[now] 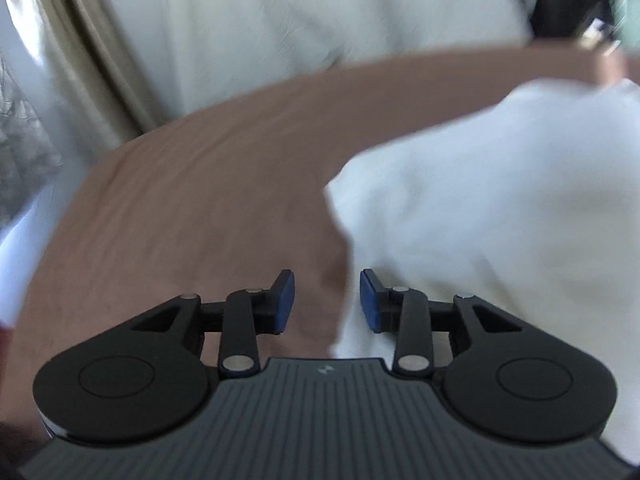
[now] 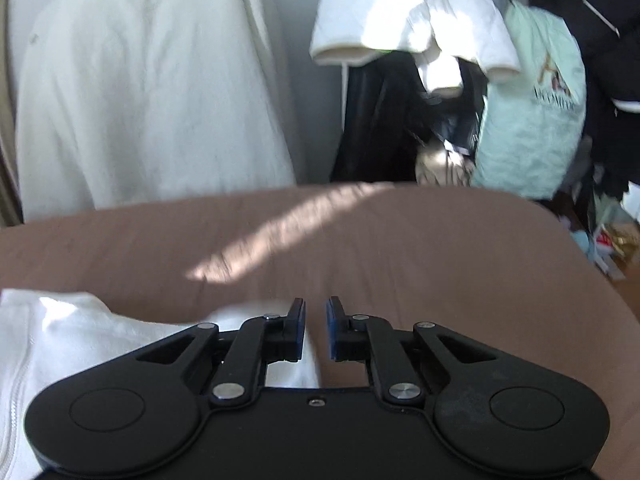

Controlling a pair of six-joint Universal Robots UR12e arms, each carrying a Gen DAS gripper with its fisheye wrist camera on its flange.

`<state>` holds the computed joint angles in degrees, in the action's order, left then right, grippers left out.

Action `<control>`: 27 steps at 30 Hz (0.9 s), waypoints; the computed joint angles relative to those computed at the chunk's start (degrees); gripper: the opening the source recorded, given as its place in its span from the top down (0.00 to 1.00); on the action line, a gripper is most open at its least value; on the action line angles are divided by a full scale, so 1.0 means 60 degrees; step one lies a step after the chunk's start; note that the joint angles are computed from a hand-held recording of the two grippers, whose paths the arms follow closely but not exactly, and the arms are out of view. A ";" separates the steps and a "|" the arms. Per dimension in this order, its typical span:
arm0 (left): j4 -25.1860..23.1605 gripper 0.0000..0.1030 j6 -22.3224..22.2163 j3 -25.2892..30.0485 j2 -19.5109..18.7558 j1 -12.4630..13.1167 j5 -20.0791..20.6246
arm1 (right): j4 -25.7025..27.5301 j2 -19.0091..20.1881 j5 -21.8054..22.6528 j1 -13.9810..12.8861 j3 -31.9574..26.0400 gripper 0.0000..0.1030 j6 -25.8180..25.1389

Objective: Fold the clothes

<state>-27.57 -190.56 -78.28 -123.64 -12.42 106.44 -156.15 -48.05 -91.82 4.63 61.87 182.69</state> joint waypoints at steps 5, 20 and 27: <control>0.1271 0.51 -0.1947 -0.1436 0.1064 0.0554 -0.2693 | -0.0051 -0.0406 0.0303 0.0003 0.0461 0.74 0.0086; -0.1304 0.14 -0.2304 -0.2332 0.2009 -0.0372 -0.0649 | -0.0307 -0.2428 0.2579 0.0248 0.4163 0.40 -0.2117; -0.1656 0.11 -0.2603 -0.2544 0.2280 -0.0460 0.0380 | -0.0692 -0.3258 0.0146 0.0175 0.5136 0.35 0.0090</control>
<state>-37.50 -206.18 -93.54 -109.96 -15.18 108.72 -160.30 -67.60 -90.94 5.68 92.68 183.23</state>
